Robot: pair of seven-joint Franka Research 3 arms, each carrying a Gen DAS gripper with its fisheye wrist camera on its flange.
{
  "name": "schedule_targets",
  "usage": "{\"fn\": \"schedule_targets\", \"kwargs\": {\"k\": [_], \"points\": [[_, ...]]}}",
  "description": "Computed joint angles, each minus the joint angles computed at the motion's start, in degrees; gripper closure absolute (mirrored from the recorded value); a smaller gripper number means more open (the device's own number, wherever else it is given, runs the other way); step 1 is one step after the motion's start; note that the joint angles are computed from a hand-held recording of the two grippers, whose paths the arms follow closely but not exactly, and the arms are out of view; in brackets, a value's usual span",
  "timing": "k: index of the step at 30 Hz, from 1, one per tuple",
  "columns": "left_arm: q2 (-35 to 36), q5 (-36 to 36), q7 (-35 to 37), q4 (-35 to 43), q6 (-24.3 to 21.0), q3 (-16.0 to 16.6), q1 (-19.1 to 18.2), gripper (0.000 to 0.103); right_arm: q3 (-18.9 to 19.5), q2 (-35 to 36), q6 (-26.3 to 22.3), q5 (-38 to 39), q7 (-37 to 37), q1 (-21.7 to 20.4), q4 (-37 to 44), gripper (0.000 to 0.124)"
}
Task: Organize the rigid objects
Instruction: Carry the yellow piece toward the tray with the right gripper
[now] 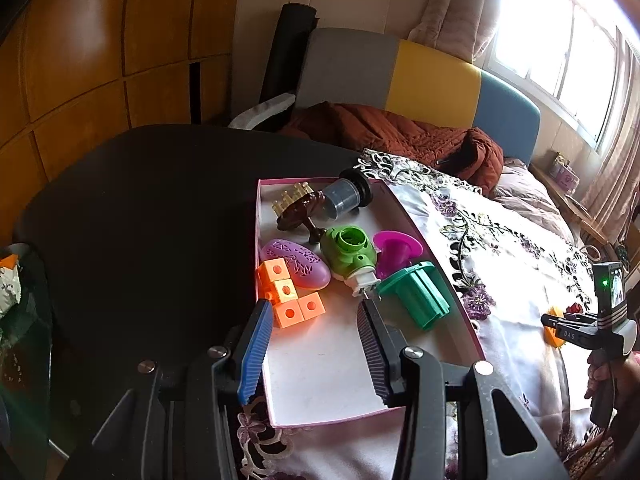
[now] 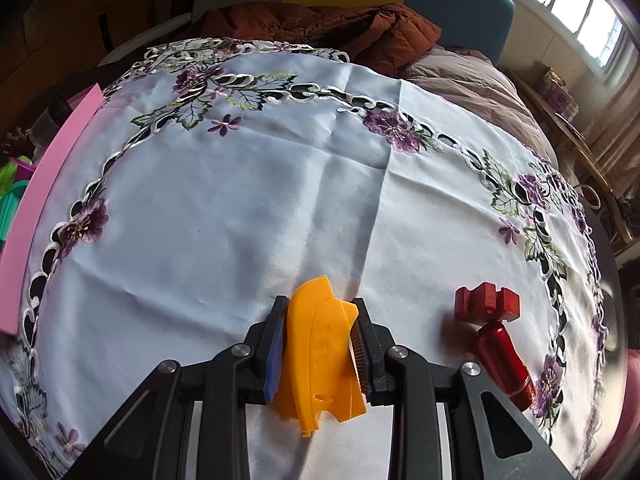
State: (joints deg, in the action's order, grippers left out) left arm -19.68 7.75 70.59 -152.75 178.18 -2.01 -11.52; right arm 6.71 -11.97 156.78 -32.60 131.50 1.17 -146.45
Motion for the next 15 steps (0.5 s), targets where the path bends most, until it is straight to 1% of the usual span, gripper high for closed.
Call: {"fn": "schedule_targets", "kwargs": {"k": [4,8,15], "points": [[-0.49,-0.43,0.58,-0.46,0.15,0.85,-0.58,0.059,0.44,-0.37,-0.22,-0.46,2.95,-0.35,-0.11,0.094],[-0.52,-0.96,0.97,-0.54,0.01,1.39,-0.94,0.059,0.59,-0.48,-0.58,0.14,3.48,-0.01,0.03,0.094],[-0.43,-1.38,1.13,-0.61,0.21,1.40,-0.85,0.059,1.28,-2.03,1.23,0.99,4.38,0.25,0.34,0.094]]}}
